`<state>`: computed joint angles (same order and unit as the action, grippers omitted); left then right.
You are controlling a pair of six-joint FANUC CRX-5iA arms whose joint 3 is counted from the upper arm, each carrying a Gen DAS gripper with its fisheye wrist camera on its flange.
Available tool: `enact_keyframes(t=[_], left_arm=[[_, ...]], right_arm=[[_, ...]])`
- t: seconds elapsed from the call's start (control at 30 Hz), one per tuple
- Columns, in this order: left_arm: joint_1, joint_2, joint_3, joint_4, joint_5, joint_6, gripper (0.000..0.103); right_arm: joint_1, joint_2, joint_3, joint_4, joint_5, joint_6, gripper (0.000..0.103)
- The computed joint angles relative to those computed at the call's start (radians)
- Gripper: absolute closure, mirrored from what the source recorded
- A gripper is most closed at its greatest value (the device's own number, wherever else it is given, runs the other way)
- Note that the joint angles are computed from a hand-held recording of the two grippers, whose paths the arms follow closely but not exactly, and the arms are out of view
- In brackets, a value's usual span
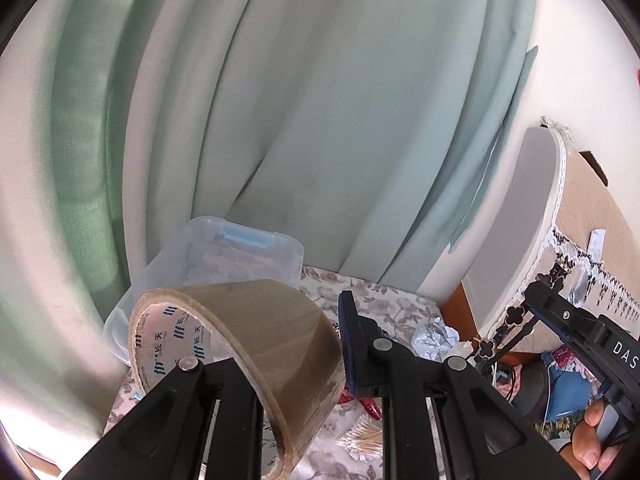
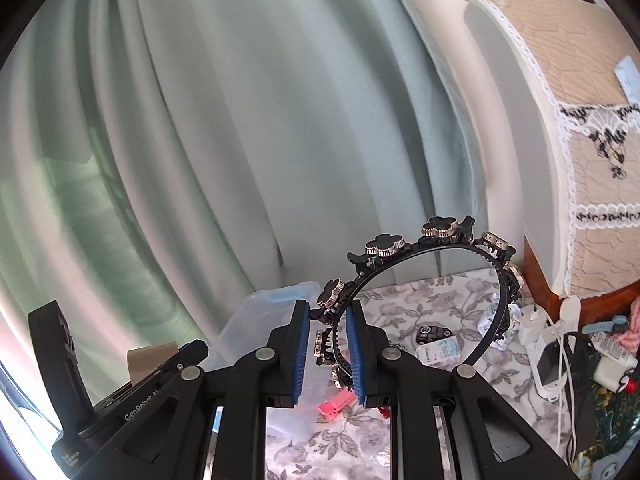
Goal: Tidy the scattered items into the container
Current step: 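Carry the tape roll and headband over the clear plastic box with both tools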
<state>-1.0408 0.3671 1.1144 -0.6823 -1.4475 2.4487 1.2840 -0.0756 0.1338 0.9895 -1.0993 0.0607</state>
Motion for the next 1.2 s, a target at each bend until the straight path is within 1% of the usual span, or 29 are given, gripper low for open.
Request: enact_keyframes(t=[0.07,0.33,0.5,0.63,0.87,1.2], left_arm=[[0.004,-0.03,-0.045,-0.01,0.011,0.031,0.086],[0.031,-0.182,-0.28,-0.042,0.096,0.158,0.086],[0.072,-0.255,-0.397,-0.028,0.145,0.208,0.086],[0.102,-0.301,-0.484,-0.01,0.205,0.229,0.086],[0.143,-0.356,-0.589,0.001,0.288,0.262,0.086],[0.204,-0.392,-0.671,0.054,0.377,0.258,0.086]], right_arm=[[0.003,0.024,0.035,-0.01,0.007,0.039,0.083],[0.01,0.145,0.194,-0.069,0.036,0.203,0.083],[0.011,0.231,0.299,-0.132,0.025,0.306,0.083],[0.007,0.288,0.371,-0.198,0.008,0.38,0.083],[-0.007,0.372,0.481,-0.302,-0.009,0.504,0.083],[-0.035,0.489,0.653,-0.412,-0.028,0.653,0.083]])
